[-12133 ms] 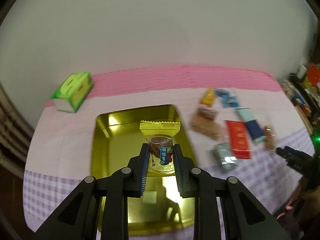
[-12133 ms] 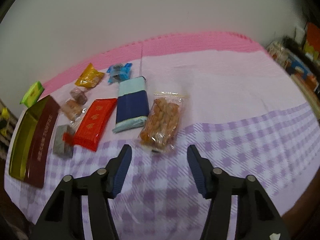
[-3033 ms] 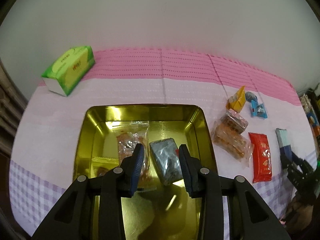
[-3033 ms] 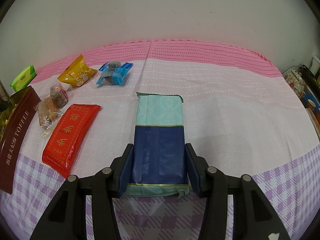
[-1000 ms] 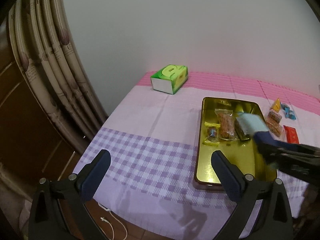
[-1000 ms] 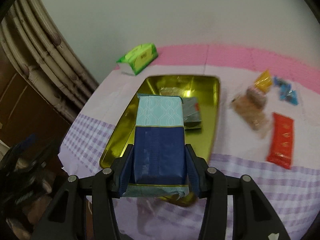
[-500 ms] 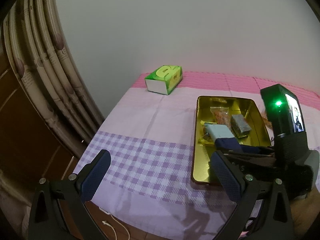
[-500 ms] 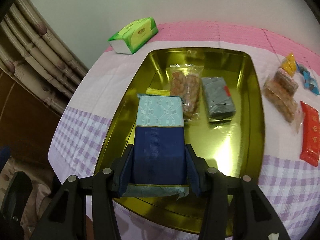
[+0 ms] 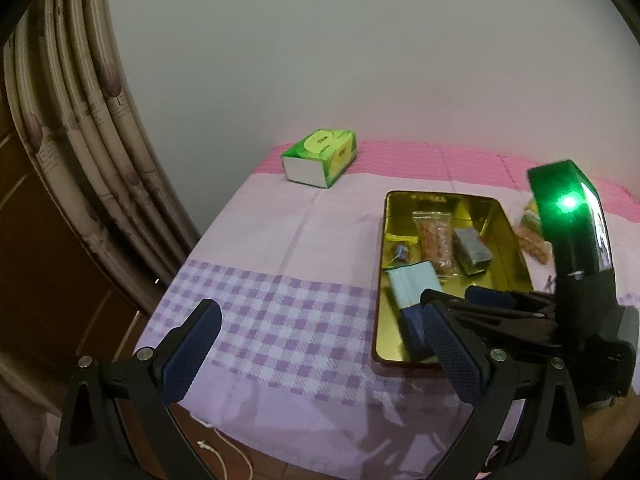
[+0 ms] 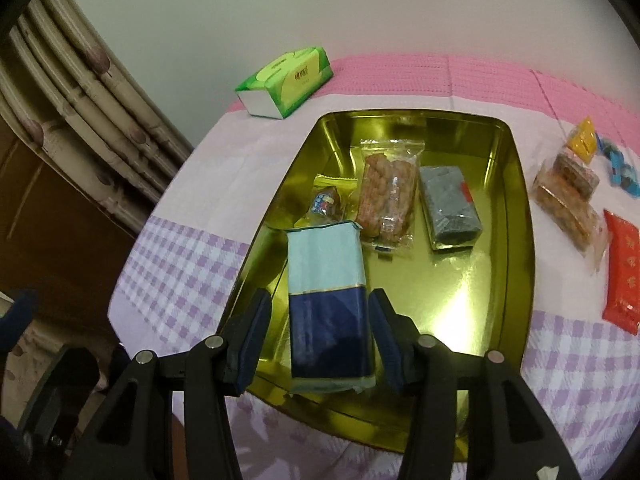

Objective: Organize snacks
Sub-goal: 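Carry the navy-and-mint packet into the gold tin and release it with the right tool, then move the left tool to the pink pastry bag and grasp it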

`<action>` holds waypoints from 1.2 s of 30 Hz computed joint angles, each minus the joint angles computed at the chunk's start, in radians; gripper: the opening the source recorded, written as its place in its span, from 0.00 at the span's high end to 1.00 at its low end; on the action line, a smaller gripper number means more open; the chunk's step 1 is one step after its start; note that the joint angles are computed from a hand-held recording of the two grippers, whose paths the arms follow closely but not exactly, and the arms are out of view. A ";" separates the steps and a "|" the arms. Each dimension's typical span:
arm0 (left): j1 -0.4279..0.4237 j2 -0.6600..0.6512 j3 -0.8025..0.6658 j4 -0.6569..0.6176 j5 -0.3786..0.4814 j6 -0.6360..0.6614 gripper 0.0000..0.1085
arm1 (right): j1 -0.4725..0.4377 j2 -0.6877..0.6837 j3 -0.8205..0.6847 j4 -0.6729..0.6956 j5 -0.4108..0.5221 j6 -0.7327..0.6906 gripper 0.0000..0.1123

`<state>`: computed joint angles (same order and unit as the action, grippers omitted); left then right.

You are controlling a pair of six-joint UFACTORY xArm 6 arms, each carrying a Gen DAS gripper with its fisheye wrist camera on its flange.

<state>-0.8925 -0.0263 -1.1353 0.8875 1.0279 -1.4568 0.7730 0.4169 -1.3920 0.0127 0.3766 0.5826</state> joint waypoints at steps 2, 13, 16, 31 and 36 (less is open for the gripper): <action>-0.006 0.010 -0.012 0.001 0.022 0.009 0.08 | -0.003 -0.024 0.038 -0.006 -0.025 0.013 0.56; -0.002 -0.002 0.012 -0.003 -0.133 0.071 0.08 | -0.103 -0.347 0.445 -0.492 -0.150 0.405 0.56; 0.024 -0.010 0.040 -0.050 -0.292 0.133 0.08 | -0.166 -0.472 0.575 -0.639 -0.093 0.507 0.56; 0.017 0.218 -0.238 -0.622 -0.569 0.612 0.08 | -0.522 -0.788 0.942 -0.797 -0.074 0.574 0.58; 0.024 0.454 -0.598 -0.929 -0.446 0.828 0.08 | -0.589 -0.757 0.956 -0.798 -0.135 0.553 0.58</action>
